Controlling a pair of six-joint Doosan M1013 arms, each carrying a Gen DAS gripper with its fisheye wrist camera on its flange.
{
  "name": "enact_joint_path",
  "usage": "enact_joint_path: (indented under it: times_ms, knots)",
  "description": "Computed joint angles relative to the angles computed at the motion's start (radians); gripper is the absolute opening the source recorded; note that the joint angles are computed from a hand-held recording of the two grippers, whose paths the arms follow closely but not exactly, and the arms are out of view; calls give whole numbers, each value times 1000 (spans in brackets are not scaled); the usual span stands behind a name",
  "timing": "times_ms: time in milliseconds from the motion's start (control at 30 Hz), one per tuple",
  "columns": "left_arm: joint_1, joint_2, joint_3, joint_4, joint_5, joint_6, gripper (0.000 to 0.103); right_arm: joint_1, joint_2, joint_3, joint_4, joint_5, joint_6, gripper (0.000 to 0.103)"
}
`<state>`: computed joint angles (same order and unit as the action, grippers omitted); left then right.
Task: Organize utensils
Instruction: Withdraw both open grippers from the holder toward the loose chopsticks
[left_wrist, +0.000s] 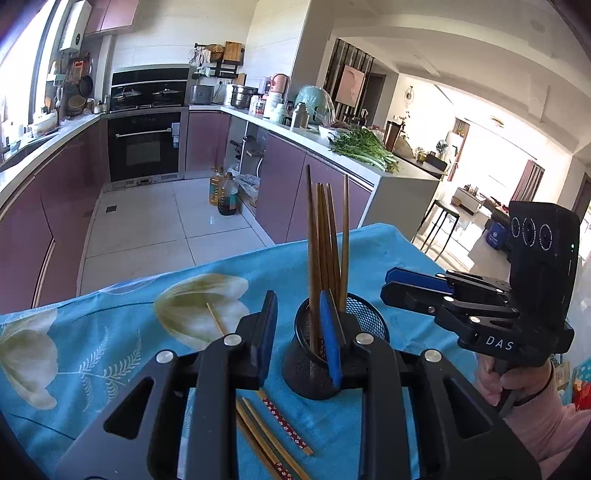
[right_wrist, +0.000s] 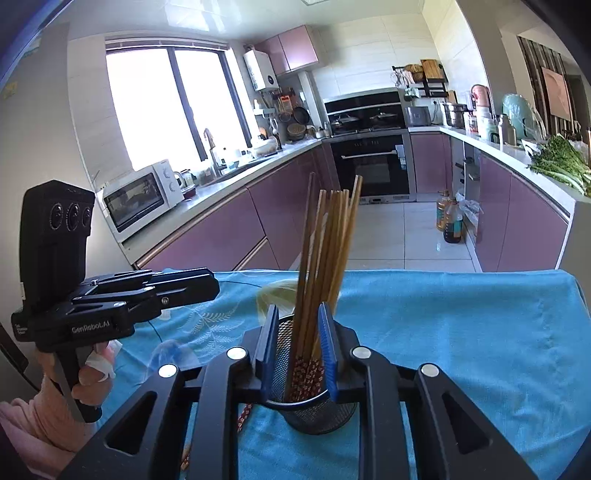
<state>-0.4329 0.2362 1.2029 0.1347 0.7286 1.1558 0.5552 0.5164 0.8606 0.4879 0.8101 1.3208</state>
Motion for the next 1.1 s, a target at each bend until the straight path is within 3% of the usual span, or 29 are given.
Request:
enact_joint_path:
  times_ms: [167, 300, 533, 667, 867, 1100]
  knots:
    - [-11, -62, 99, 111, -42, -103, 32, 2, -43, 69, 106, -11, -129, 27]
    - [-20, -99, 165, 145, -22, -144, 37, 14, -54, 96, 134, 26, -182, 27]
    - [-25, -108, 246, 84, 65, -125, 38, 58, 15, 36, 7, 190, -75, 27]
    - [-22, -105, 277, 51, 80, -129, 38, 73, 61, -7, -36, 258, -5, 21]
    - [-21, -98, 285, 39, 87, -129, 38, 88, 84, -28, -88, 294, 58, 14]
    - [-18, -94, 283, 8, 88, -109, 38, 71, 48, 33, -50, 281, 82, 7]
